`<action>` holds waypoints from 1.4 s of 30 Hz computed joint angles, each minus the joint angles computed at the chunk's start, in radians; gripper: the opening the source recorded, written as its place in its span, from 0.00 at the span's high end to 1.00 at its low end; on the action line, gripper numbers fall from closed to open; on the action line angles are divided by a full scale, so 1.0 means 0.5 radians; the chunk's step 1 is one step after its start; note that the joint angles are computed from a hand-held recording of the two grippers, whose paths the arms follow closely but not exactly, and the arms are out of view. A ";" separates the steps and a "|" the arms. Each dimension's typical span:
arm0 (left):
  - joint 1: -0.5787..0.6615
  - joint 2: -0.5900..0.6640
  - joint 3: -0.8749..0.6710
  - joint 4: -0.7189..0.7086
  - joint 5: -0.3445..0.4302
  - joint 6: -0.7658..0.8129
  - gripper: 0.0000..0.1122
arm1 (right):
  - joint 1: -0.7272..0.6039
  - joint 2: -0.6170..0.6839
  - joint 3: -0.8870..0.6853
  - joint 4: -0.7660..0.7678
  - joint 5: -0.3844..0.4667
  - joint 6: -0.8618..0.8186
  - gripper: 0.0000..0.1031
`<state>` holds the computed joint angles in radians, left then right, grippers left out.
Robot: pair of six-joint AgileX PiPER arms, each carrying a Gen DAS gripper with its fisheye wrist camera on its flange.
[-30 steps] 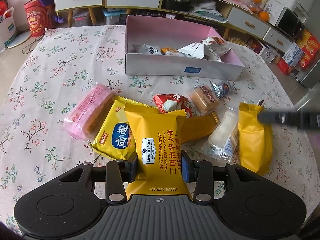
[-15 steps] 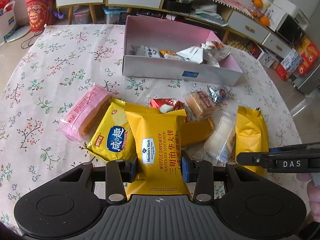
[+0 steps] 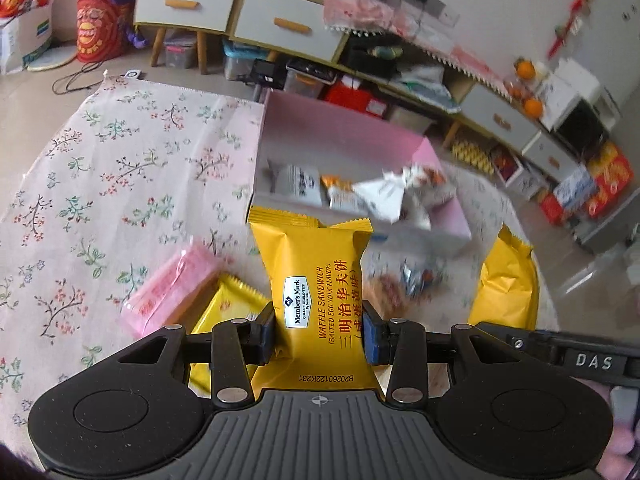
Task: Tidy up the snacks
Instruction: 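Carry both yellow packets into the pink box and open both tools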
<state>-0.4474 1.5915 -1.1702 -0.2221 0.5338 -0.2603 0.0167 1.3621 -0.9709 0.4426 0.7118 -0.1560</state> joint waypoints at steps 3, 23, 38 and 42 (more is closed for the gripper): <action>0.014 0.053 -0.099 -0.019 -0.010 -0.012 0.66 | 0.003 0.085 -0.086 0.057 -0.022 0.035 0.78; 0.291 0.978 -1.130 -0.716 0.051 0.443 0.66 | -0.009 0.845 -1.017 -0.138 -0.151 0.530 0.78; 0.219 1.342 -1.496 -0.463 -0.135 0.476 0.66 | 0.051 1.342 -1.451 -0.233 -0.146 0.730 0.77; 0.233 1.355 -1.481 -0.484 -0.162 0.503 0.66 | 0.060 1.377 -1.471 -0.239 -0.135 0.746 0.75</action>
